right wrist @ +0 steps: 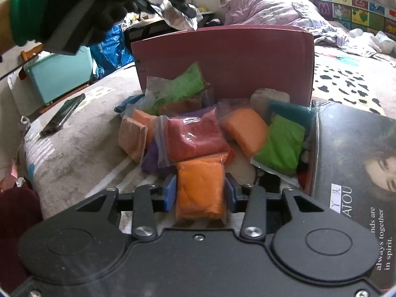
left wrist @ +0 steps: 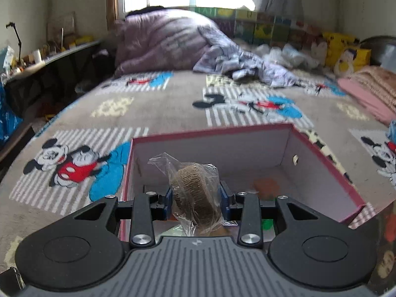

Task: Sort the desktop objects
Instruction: 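Lower the tape roll into the shoebox and open the left gripper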

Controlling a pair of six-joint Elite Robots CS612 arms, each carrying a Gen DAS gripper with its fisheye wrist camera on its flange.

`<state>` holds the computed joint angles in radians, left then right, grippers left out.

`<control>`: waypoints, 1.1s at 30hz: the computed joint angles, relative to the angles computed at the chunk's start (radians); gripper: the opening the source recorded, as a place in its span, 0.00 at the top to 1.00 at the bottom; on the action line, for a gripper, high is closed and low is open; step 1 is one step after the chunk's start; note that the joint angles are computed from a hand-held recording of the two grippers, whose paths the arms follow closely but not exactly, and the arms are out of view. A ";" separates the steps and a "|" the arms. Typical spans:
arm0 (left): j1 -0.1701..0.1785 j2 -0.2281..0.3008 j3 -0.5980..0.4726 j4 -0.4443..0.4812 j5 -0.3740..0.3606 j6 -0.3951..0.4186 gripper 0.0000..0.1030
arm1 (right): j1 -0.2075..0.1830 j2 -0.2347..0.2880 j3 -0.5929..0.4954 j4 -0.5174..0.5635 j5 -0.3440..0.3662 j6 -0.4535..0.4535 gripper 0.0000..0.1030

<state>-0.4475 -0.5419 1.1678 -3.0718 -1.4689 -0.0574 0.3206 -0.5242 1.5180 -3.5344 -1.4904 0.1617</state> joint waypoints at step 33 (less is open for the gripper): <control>-0.005 0.080 -0.241 0.463 0.061 -0.145 0.40 | -0.005 0.007 -0.008 0.000 0.023 -0.010 0.61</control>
<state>-0.4529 -0.4617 0.9273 -2.6086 -1.4080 -0.2024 0.3157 -0.5175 1.5104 -3.5346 -1.4674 0.1516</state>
